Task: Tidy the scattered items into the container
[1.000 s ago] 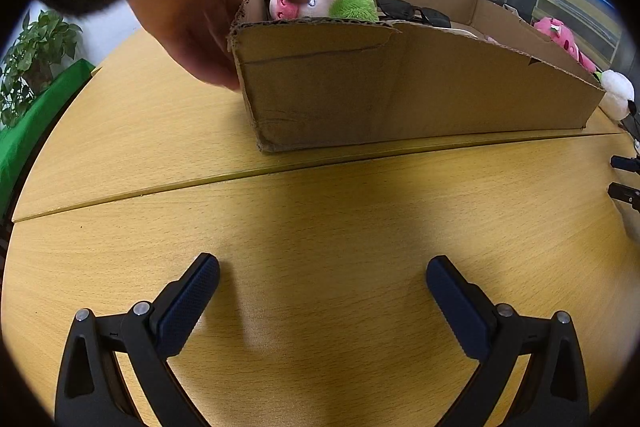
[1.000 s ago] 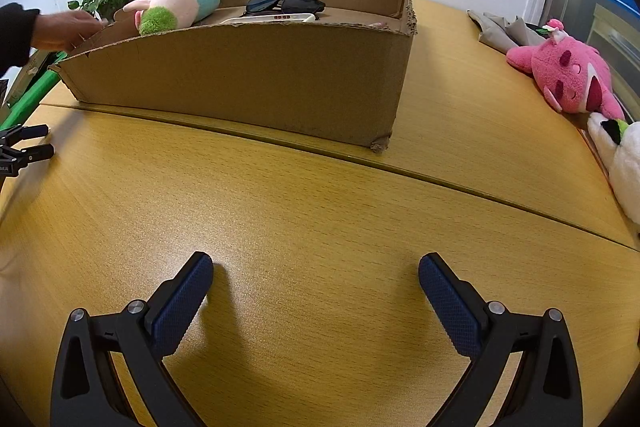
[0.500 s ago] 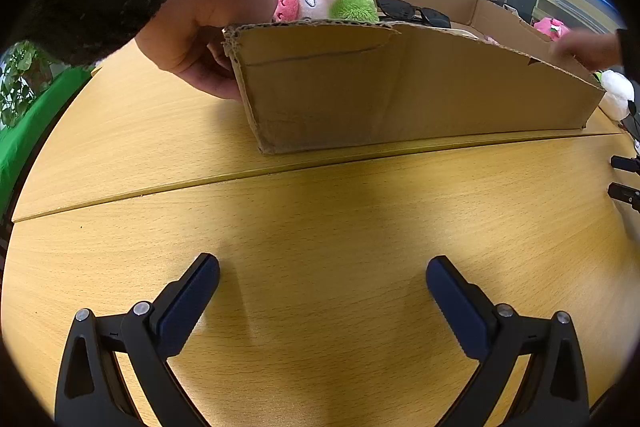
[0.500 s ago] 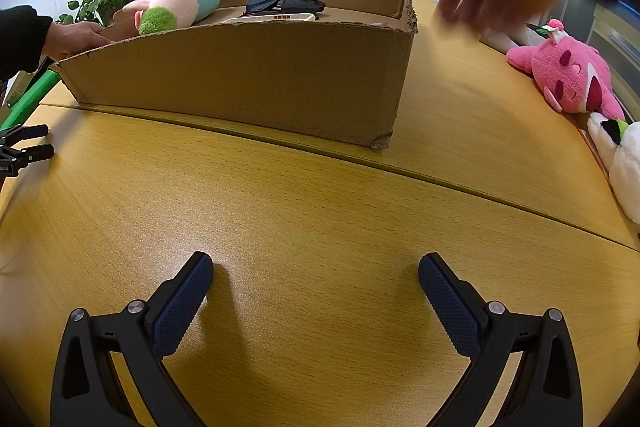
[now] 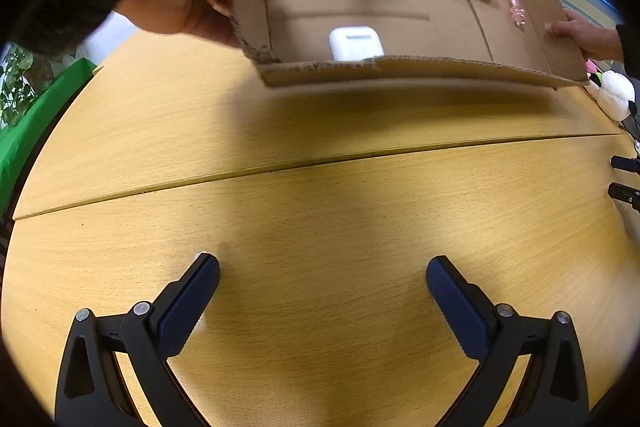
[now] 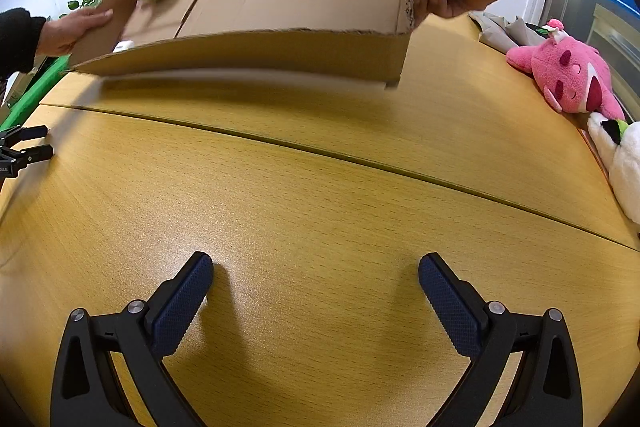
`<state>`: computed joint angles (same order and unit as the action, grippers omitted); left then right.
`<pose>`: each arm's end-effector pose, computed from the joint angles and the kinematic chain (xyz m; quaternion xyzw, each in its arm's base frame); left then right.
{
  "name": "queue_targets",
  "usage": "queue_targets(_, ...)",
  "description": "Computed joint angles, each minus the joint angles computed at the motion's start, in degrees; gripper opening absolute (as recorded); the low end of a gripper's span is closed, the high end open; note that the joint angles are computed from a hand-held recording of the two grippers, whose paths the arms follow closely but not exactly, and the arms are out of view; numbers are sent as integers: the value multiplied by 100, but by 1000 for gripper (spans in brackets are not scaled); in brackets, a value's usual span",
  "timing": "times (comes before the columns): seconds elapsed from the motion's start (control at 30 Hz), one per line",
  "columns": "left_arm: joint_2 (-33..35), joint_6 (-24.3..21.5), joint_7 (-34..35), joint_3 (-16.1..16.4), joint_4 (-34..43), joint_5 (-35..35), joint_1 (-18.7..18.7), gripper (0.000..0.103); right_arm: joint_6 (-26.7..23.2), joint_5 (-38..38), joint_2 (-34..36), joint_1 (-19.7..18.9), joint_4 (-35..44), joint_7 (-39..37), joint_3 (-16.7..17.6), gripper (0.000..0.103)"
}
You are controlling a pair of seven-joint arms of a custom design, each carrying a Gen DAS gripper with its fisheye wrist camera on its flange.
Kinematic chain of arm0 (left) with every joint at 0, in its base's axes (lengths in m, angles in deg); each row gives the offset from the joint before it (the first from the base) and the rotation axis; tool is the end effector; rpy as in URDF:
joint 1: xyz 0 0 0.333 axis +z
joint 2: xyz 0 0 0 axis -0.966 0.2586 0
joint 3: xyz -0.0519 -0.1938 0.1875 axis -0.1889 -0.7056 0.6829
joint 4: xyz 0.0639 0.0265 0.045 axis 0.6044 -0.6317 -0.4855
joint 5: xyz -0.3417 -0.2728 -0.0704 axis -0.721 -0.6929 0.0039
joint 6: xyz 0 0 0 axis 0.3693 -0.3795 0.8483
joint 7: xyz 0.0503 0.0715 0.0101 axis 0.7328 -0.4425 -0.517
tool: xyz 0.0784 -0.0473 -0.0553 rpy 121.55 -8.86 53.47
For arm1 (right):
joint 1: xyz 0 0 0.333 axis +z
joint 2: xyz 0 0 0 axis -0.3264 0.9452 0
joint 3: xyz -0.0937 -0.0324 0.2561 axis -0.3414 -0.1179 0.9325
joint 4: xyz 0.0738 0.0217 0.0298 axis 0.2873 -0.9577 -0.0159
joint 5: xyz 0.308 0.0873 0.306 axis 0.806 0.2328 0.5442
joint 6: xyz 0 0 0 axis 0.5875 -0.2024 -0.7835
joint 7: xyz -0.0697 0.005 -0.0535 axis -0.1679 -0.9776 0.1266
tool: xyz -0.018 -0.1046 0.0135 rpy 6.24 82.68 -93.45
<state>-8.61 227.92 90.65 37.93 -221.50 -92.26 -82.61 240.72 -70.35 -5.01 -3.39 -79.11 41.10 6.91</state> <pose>0.3780 -0.0668 0.4131 -0.6093 0.7302 -0.2354 0.2002 0.4412 0.1608 0.3581 -0.7694 0.5556 -0.1939 0.2483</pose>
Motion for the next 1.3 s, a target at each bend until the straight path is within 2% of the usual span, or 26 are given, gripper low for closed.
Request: queue_targets(1.3, 25, -3, 73, 40, 27, -11, 52, 103, 17, -41, 160, -13, 149, 55, 29, 103)
